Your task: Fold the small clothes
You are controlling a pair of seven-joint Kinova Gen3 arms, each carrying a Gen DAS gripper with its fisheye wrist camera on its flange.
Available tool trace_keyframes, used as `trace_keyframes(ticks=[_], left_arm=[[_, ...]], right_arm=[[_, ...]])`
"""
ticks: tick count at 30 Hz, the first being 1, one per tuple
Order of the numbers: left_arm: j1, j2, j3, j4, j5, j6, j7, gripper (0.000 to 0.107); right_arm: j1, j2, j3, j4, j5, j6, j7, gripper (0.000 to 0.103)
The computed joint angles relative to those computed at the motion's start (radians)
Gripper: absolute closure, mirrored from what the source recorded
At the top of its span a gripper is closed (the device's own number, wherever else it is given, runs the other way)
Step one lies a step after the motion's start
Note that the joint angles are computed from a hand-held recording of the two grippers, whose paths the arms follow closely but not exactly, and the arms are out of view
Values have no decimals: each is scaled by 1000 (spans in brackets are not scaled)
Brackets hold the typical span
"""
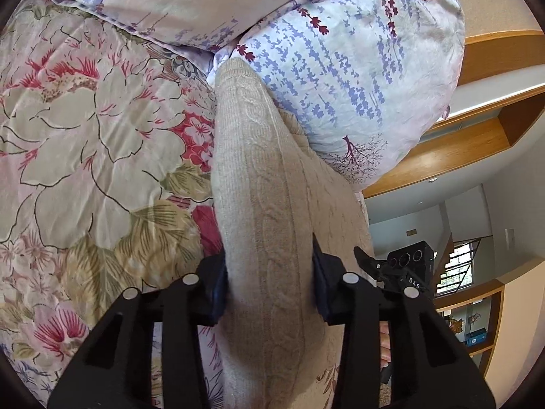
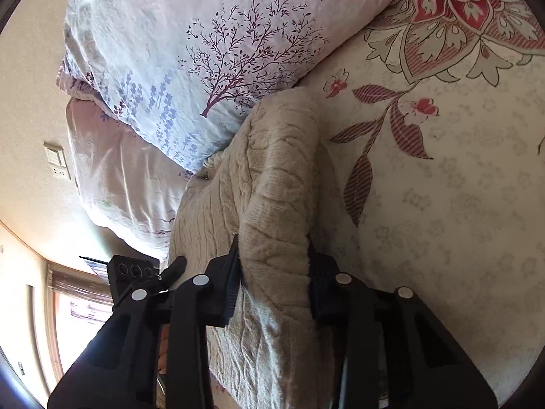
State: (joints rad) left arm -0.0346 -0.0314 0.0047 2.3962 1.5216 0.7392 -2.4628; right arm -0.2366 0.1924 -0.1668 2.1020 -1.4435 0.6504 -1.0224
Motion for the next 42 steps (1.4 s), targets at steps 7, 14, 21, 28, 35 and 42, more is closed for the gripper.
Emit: trace_keyframes(ticks=[7,14,21,28,35,42], left_arm=[[-109,-124,-78,16,-259,107,143,70],[-273,-250,-194,-2,-539,256,214,70],[-213,-304,-291,-17,-622,245,234,70],[-271,-236,-346,29,-595,290,132,60],[-273,-349,-299,59,-644,176,193,46],[-240,-631,-140,36,-711,82,213,37]], right_arm=[[-78,28,-50,-70,47,-45,-58,72],[-193,104,-135,-196,137,-157,-122,74],[-206,75,-220,-213,152,-272,-105,78],[-214,89,-208,-191,184,-288,-174,78],[-170,79,-206,-164,173,-249,-192,59],[-160,36,-179,-149,138,-288,-165,60]])
